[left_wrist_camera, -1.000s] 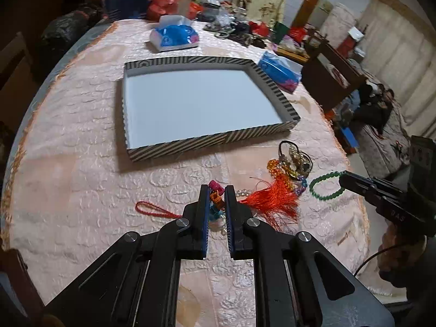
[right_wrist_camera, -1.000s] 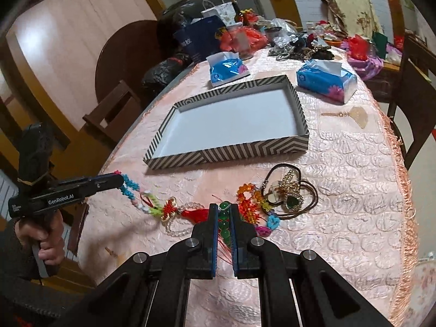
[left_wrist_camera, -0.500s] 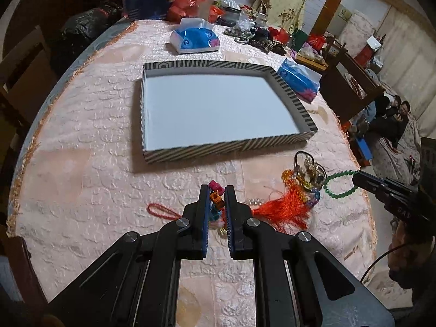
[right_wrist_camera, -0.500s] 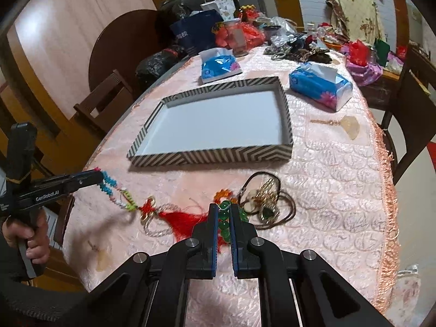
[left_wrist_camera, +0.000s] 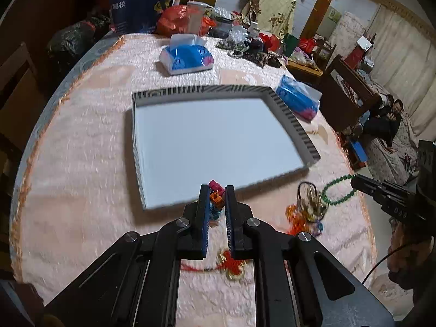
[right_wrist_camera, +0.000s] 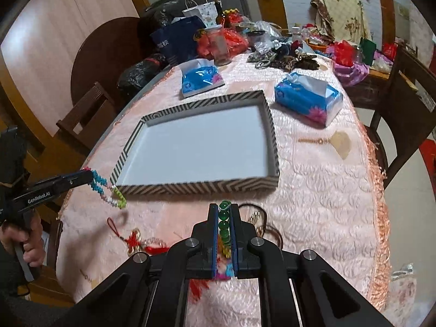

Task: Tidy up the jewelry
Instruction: 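Lift both bracelets and carry them over the striped tray, then lower both bracelets into the tray and open both grippers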

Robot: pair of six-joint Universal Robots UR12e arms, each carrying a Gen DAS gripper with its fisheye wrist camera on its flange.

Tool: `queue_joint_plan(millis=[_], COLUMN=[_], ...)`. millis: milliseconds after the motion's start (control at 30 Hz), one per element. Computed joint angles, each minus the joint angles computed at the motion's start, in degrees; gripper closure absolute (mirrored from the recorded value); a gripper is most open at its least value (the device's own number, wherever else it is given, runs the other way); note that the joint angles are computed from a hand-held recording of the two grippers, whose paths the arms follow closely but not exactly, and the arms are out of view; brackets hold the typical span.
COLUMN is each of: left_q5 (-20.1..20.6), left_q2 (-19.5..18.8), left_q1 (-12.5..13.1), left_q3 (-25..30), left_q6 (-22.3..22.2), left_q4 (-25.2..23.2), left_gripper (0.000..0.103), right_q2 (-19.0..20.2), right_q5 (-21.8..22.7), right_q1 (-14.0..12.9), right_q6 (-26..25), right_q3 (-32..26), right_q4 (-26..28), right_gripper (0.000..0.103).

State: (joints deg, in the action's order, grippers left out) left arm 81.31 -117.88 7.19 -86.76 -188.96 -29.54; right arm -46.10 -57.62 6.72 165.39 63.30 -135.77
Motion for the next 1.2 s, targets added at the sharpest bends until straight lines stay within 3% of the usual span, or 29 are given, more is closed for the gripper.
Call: queue_joint_plan(millis=[333,533,733,867,1200], left_q5=[-0.5,-1.4,-3.1,-1.0,3.6], left_q2=[-4.8,-7.6,-9.5,-10.6,-11.1], left_q1=[0.9,0.9,1.0,1.4,1.4], left_q3=[7.2,10.2,11.2,11.6,11.8], left_q6=[-0.3,-1.4,-1.3,-2.7,-2.5], left_q4=[-0.2,-2.1,-2.2,-5.3,-8.8], left_gripper=[0.094,0.094,0.094,0.094,0.093], right_q2=[5.4,10.5,13.5,15.1,19.7], right_q5=[-1.1,-1.4,0.1,0.4,-2.9], right_q1=[1.4,2.4,3.2,3.6,3.3], right_q6=[0.9,3.8,3.8,2.5,5.6], right_q3=[-10.1,-18.8,-23.7,-25.7,-32.6], right_q4=[1.8,5.8,10.4,12.8,19.7], right_gripper=[0.096,0.096,0.096,0.096,0.096])
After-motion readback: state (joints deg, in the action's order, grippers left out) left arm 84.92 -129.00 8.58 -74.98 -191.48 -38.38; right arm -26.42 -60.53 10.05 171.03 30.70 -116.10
